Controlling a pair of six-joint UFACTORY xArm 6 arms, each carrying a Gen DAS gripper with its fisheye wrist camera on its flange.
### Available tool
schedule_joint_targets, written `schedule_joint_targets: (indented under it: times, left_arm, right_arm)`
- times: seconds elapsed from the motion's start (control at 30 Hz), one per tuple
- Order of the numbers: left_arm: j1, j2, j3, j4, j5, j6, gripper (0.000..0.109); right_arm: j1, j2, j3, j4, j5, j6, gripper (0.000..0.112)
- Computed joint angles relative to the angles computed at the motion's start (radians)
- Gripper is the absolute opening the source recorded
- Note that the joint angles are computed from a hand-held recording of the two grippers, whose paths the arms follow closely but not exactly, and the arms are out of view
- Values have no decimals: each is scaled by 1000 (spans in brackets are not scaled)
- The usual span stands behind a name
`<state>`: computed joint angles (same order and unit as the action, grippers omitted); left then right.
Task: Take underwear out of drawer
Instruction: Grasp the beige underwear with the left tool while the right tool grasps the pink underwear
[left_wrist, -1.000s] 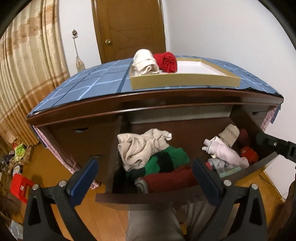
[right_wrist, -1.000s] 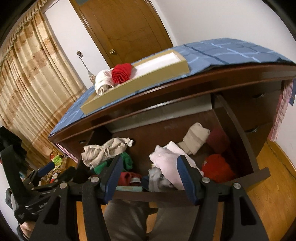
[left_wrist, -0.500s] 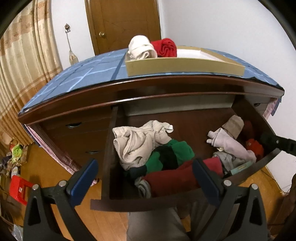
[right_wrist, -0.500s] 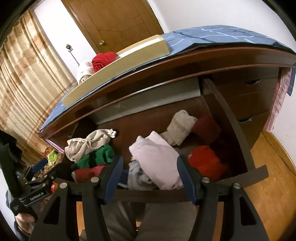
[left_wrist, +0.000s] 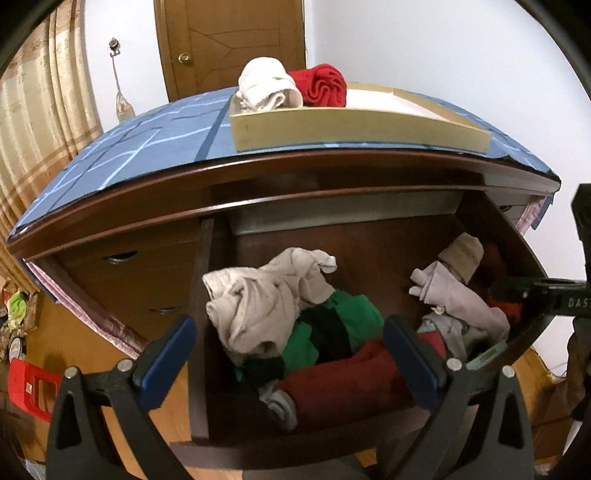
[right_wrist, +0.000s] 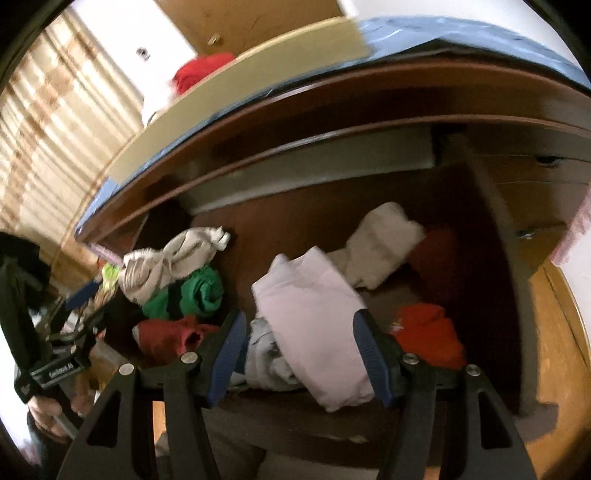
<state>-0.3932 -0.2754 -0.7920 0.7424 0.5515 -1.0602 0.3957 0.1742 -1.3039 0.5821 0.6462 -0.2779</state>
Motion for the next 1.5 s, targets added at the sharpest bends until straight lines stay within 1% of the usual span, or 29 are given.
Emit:
schedule_joint_targets:
  times: [0.07,0.23,0.33,0.47,0.5,0.53,0.57,0.6,0.7,0.8,0.9,1.0,1.07,1.17,1.23,1.4,1.5]
  left_arm:
    - [7,3,-4,-5,5,17,103]
    - [33,18,-11,-64,-6,74,103]
    - [38,34,-26,-69,-6,99,103]
    - [43,71,-66,-96,-15,161,103]
    - [44,89,-83,-112,-13,191,103]
    - [43,104,-99,-120,-3,209,103]
    - [41,124,-119,-120,12,226,103]
    - [39,136,-131,-118,23,235,102]
    - [34,193,-189,-146,65,303,102]
    - [26,247,-246,-147,112,335,102]
    - [25,281,-283,-161,138,371,102]
    - [23,313,-321,-169,173,417,102]
    - [24,332,-343,-172,188,441,102]
    - [32,359,-375,-195,212,474,96]
    - [41,380,-394,-237,227,509,89]
    - [60,411,-413,-330,250,573,82]
    - [60,425,-415,-335,262,597,82]
  right_arm:
    - [2,38,-56,-34,62,11,63]
    - [17,141,-189,-163,178,80,63]
    - [26,194,-256,-244,244,134,63]
    - [22,236,-300,-267,282,181,63]
    - [21,242,-303,-270,282,190,63]
    - [20,246,-304,-272,280,188,61]
    - [22,247,-305,-284,282,187,52]
    - [25,249,-305,-301,285,190,49]
    - [26,261,-321,-303,301,180,47]
    - [31,270,-337,-318,317,172,47]
    - [33,269,-337,-322,317,167,47]
    - [32,266,-327,-302,296,188,41]
    - [22,244,-295,-261,272,175,33]
    - [11,213,-250,-216,240,157,29]
    - [1,196,-226,-204,238,152,28]
    - [-1,194,-225,-208,244,155,28]
    - [3,195,-232,-231,255,156,29]
